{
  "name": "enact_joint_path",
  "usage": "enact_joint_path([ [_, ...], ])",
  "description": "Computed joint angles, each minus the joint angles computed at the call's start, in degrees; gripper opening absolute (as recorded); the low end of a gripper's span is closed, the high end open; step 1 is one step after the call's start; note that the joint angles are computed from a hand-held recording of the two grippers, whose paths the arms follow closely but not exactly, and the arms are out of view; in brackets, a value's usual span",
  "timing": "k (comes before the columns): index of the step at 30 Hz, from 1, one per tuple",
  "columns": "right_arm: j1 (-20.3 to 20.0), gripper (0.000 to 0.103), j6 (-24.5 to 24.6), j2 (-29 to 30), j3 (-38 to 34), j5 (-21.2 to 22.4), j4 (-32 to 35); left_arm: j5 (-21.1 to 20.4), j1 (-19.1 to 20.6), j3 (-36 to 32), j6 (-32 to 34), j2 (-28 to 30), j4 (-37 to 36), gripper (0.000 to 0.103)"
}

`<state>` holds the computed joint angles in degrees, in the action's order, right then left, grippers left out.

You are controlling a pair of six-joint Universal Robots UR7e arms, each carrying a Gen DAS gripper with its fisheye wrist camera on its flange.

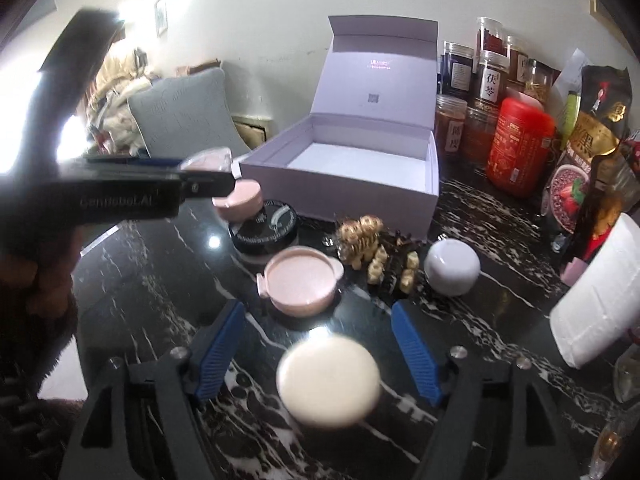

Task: Organize objects
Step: 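Lift the pink compact with the left gripper while the right gripper lifts the cream jar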

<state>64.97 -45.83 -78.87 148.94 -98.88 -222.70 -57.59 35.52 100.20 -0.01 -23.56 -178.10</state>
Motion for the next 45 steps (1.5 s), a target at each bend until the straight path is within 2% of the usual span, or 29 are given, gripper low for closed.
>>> enact_joint_path([
  [2,0.2,0.077,0.5,0.5,0.1,-2.2,-0.2,0.0,0.1,0.1,-0.2,0.0,0.2,0.054],
  [5,-0.9,0.077,1.9,0.8,0.3,-3.1,0.0,-0.4,0.4,0.1,-0.8,-0.1,0.9,0.054],
  [11,-3.6,0.076,4.7,-1.2,0.6,-0.8,5.3,-0.5,0.6,0.2,-1.2,0.0,1.4,0.054],
  [12,-3.8,0.074,4.4,-1.0,0.8,-0.5,4.8,-0.5,0.5,0.2,-1.2,0.0,1.4,0.054],
  [14,-4.2,0.058,3.7,-1.0,1.1,0.2,5.0,-0.6,0.6,0.2,-1.1,0.0,1.4,0.054],
  [15,-4.5,0.057,3.6,-1.2,1.2,0.8,5.3,-0.6,0.6,0.1,-1.0,0.0,1.4,0.054],
  [29,-3.1,0.056,1.8,-1.7,1.5,-0.2,4.6,-0.1,0.1,0.5,-0.7,-0.3,1.2,0.054],
  [39,-1.6,0.056,2.1,-6.6,0.6,0.8,9.3,-0.2,-0.4,-0.4,0.7,-0.3,0.9,0.054],
  [45,0.5,0.056,1.4,-8.5,-1.0,0.0,11.2,-0.3,-0.8,-1.6,1.7,-0.1,0.7,0.054],
])
